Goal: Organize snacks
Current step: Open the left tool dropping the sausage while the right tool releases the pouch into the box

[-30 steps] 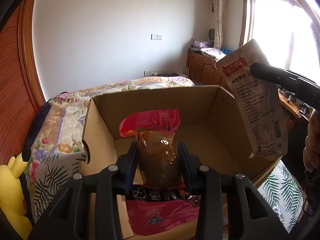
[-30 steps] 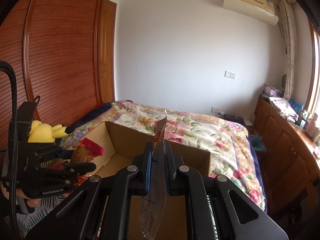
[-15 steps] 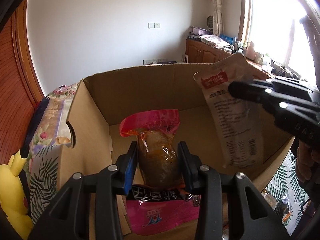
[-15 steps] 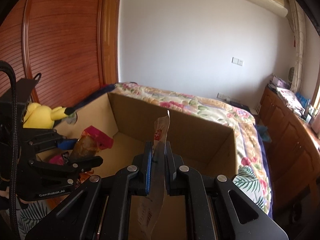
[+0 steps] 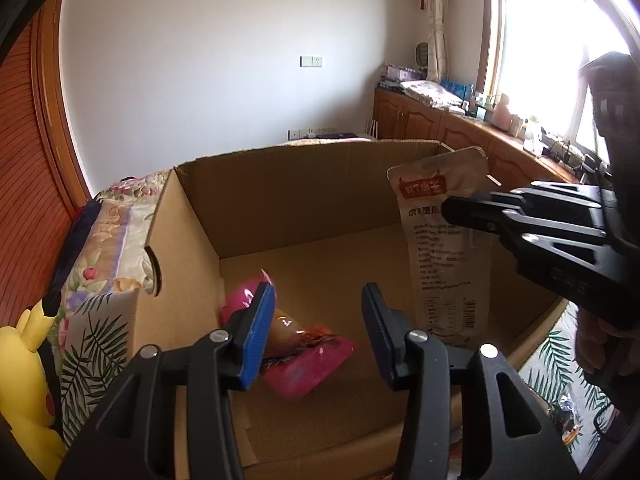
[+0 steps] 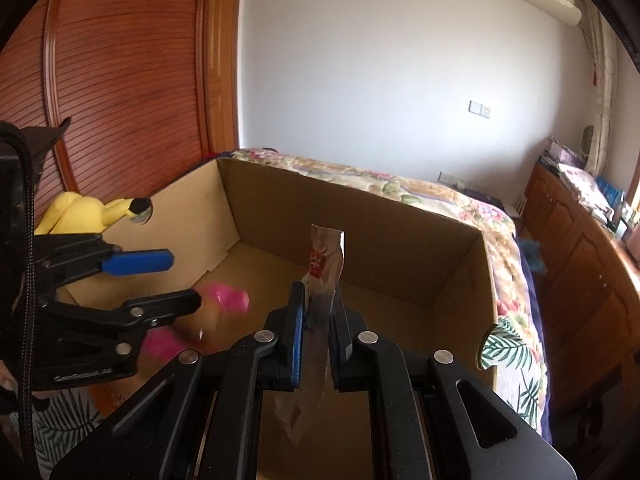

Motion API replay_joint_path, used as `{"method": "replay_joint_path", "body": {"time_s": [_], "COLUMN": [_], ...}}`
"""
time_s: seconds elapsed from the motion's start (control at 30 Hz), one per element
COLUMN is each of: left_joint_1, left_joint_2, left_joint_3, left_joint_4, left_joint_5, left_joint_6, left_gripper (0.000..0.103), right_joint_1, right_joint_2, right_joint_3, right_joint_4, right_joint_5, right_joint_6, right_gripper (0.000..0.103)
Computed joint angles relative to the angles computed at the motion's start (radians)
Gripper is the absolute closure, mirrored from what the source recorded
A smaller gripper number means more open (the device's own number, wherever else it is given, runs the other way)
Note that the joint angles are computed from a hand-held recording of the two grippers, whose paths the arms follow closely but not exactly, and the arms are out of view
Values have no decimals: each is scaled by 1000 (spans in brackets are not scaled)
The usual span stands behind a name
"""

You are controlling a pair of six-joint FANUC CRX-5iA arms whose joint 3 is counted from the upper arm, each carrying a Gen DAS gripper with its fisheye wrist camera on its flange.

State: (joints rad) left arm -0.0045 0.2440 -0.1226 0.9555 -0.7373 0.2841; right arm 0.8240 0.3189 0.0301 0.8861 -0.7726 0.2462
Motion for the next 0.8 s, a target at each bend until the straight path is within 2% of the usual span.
{"method": "replay_joint_path", "body": {"time_s": [0.17,0.23,0.3,0.53,0.8], "left_joint_1": [17,27,35,66,95], "left_joint_2": [-42,-62,-78,-142,-210], "left_joint_3": [-66,-94,-114,-183,-251], "left_joint_4": [81,107,123,164,155], "left_joint_5": [2,-6,-13,-45,-73], "left_joint_6": [-74,-102,-120,-180,-197], "left_gripper": [55,55,54,53,53], "right_joint_1": [-17,-11,-7,10,46], "right_joint_2": [12,31,27,4,-60], "right_joint_3": [23,62,60,47,-9], "right_joint_4": [-43,-75,-81,-95,-27], "right_joint_5": [-5,-58,-60,-101,-174], "right_joint_6": [1,34,32,-1,-69], "right_gripper": [94,91,88,61,52]}}
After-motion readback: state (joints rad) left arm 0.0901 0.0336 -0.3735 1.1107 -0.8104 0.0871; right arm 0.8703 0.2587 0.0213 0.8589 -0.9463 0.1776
